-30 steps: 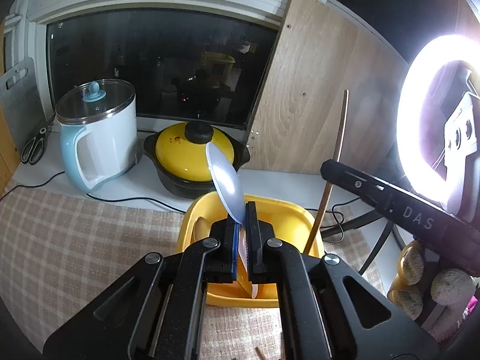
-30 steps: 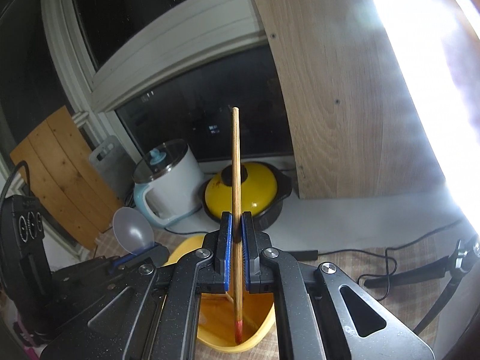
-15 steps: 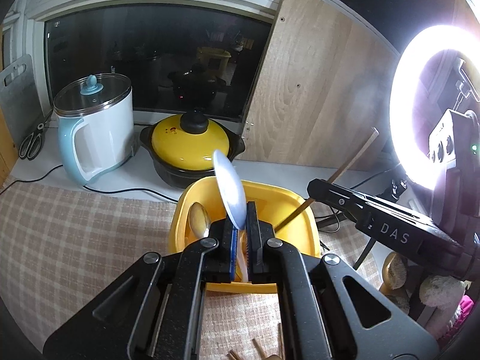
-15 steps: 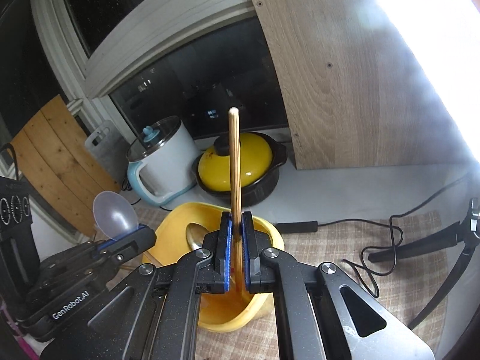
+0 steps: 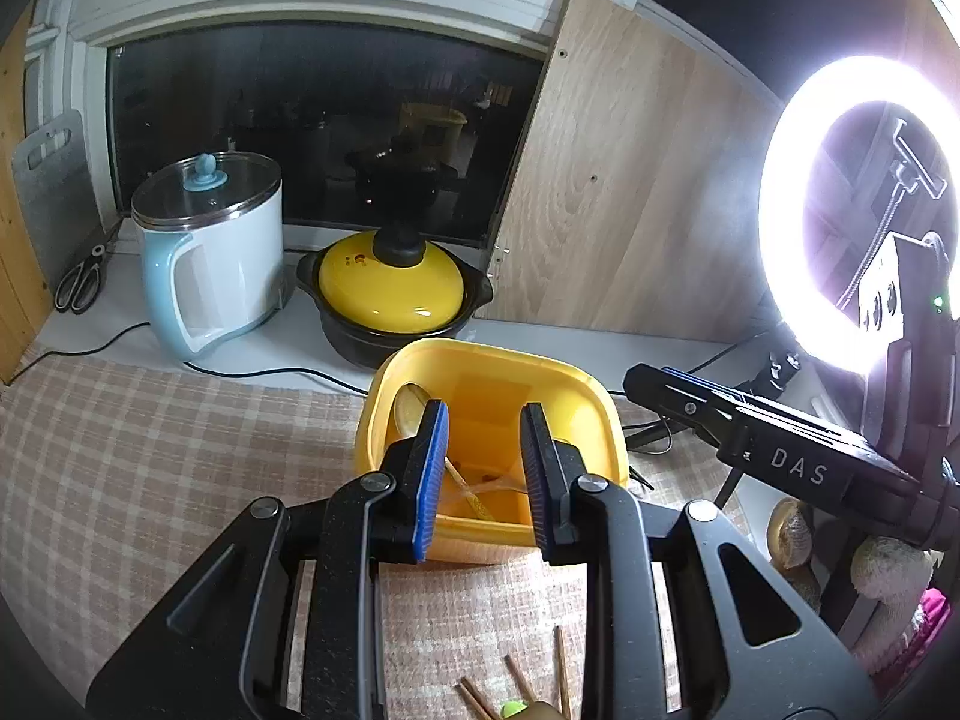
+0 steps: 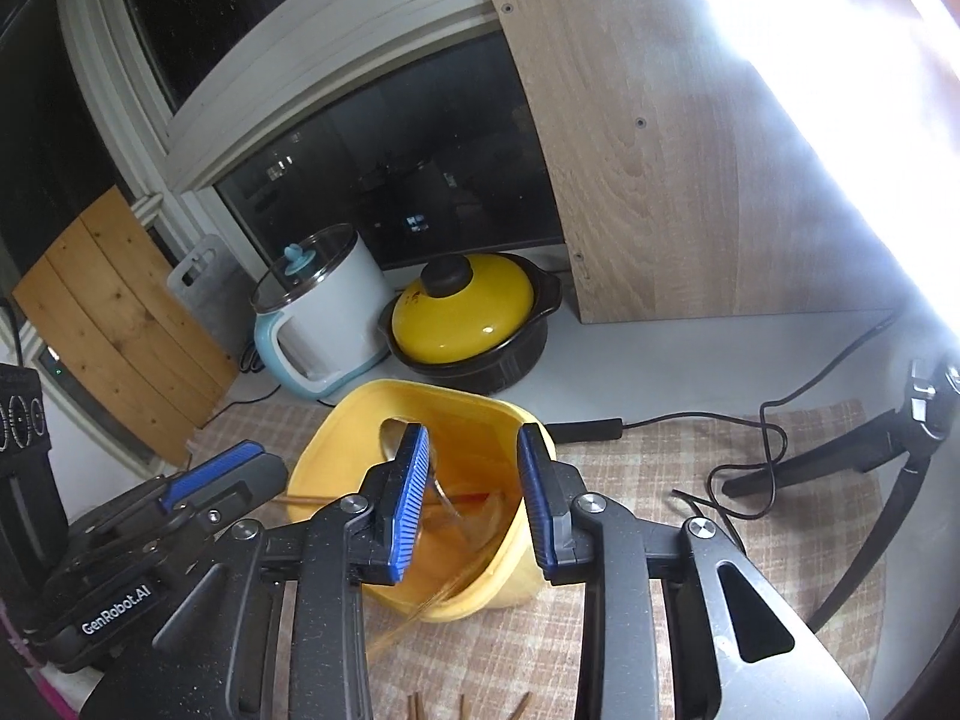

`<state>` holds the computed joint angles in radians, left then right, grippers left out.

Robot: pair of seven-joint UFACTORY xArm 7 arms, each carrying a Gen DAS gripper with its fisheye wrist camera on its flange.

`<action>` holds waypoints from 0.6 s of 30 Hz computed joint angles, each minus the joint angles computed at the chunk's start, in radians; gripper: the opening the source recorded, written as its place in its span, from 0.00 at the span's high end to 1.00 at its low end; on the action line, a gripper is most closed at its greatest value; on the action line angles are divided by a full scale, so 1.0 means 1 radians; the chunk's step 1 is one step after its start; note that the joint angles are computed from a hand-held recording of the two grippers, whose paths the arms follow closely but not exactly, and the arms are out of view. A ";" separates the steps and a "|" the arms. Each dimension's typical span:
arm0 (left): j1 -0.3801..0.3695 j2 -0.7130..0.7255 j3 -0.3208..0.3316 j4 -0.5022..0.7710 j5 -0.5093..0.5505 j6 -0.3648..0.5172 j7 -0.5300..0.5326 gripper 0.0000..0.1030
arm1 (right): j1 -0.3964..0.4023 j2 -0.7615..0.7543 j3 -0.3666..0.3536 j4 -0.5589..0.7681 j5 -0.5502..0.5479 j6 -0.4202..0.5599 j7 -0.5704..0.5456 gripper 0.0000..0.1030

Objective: Organize utensils
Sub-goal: 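Open both grippers to drop the clear spoon and chopsticks into the bin, then move both tools back down to the remaining utensils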

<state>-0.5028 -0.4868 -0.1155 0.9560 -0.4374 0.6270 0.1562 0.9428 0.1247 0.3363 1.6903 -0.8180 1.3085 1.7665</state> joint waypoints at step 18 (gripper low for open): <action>-0.009 -0.180 0.041 -0.114 -0.016 0.094 0.008 0.77 | 0.072 -0.036 0.046 -0.037 -0.026 0.075 0.092 0.72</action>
<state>-0.5116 -0.6666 -0.0743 0.8420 -0.4536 0.7208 0.1643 1.0149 0.0883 0.3824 1.6534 -0.8436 1.3831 1.8582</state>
